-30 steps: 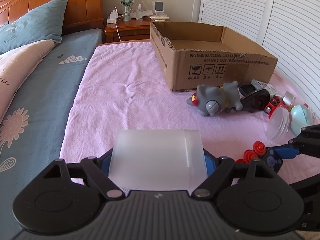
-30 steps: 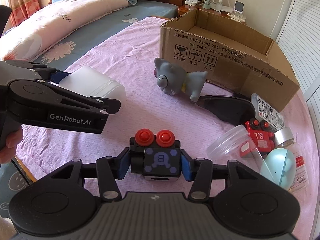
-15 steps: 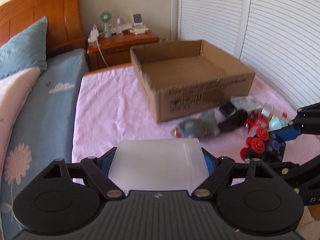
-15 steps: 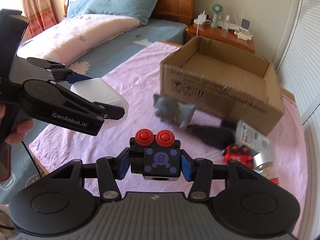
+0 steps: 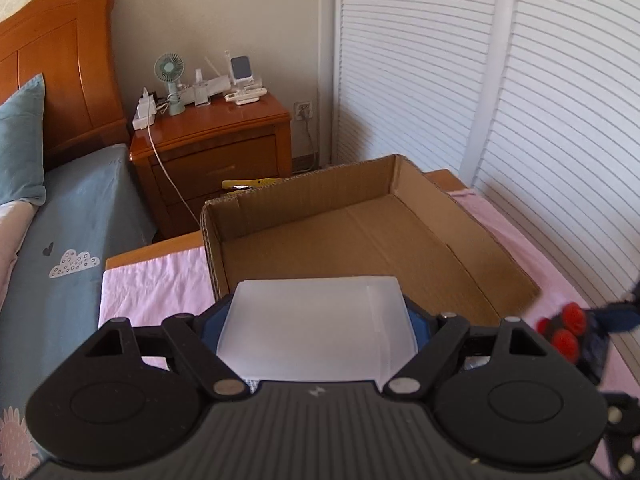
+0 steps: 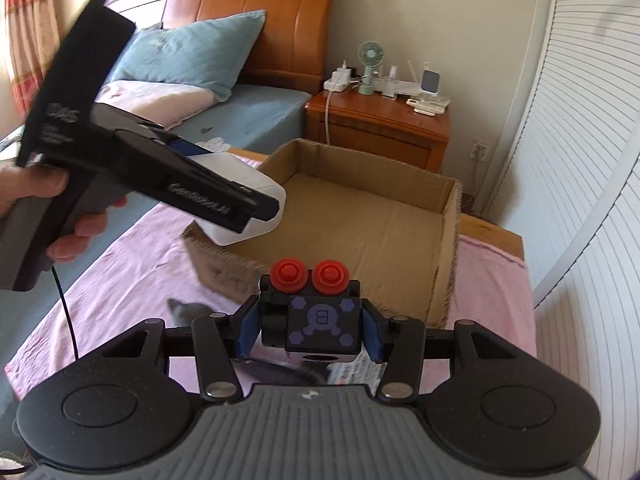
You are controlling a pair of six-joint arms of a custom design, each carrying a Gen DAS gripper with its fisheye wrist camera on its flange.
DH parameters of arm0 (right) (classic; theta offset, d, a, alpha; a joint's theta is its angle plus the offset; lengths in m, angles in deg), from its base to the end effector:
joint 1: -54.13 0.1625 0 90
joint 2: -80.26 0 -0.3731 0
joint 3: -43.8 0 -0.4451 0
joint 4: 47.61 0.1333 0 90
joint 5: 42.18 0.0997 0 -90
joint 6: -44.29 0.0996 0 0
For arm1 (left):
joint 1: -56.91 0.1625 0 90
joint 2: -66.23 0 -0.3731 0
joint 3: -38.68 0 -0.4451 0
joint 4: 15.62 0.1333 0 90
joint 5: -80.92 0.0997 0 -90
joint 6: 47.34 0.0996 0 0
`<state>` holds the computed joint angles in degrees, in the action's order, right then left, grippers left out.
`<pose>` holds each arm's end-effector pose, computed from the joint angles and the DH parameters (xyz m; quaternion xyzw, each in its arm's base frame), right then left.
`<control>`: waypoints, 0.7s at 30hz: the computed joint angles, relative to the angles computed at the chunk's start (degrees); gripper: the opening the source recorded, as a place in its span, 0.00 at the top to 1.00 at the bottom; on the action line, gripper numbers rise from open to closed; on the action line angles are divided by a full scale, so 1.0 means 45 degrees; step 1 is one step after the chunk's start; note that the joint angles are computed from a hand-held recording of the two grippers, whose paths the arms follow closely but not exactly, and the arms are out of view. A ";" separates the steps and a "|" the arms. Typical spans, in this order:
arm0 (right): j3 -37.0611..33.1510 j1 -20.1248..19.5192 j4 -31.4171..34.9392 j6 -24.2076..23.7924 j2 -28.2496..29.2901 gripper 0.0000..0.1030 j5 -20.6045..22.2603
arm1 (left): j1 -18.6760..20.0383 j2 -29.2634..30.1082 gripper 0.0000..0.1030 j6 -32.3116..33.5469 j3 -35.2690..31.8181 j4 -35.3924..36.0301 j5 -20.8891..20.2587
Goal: Organize rigid objects
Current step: 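Carry the white bottle into the cardboard box with the left tool while the right tool drops the cube there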
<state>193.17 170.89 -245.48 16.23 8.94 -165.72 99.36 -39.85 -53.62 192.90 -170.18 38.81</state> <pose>0.2227 -0.2678 0.0580 0.3600 -0.8555 0.2432 0.2816 -0.0876 -0.3609 0.1536 0.2645 0.8670 -0.2982 0.2991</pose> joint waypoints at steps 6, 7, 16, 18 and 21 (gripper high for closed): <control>-0.0301 -0.0758 -0.0269 -0.0490 0.0160 0.46 0.0214 | 0.1452 0.4183 0.19 0.1430 -0.1937 -0.3521 0.0226; -0.0347 -0.0819 -0.0304 -0.0500 0.0207 0.46 0.0204 | 0.1592 0.4592 0.17 0.1526 -0.2130 -0.3951 0.0308; -0.0732 -0.1177 -0.0148 -0.0551 0.0366 0.46 0.0200 | 0.1110 0.2992 0.11 0.1224 -0.1432 -0.2815 0.0394; -0.0909 -0.1197 -0.0035 -0.0545 0.0462 0.46 0.0146 | 0.0660 0.1764 0.10 0.0834 -0.0937 -0.1596 0.0421; -0.1293 -0.1341 0.0294 -0.0400 0.0637 0.46 0.0138 | -0.0232 -0.0681 0.08 -0.0093 -0.0013 0.0692 0.0508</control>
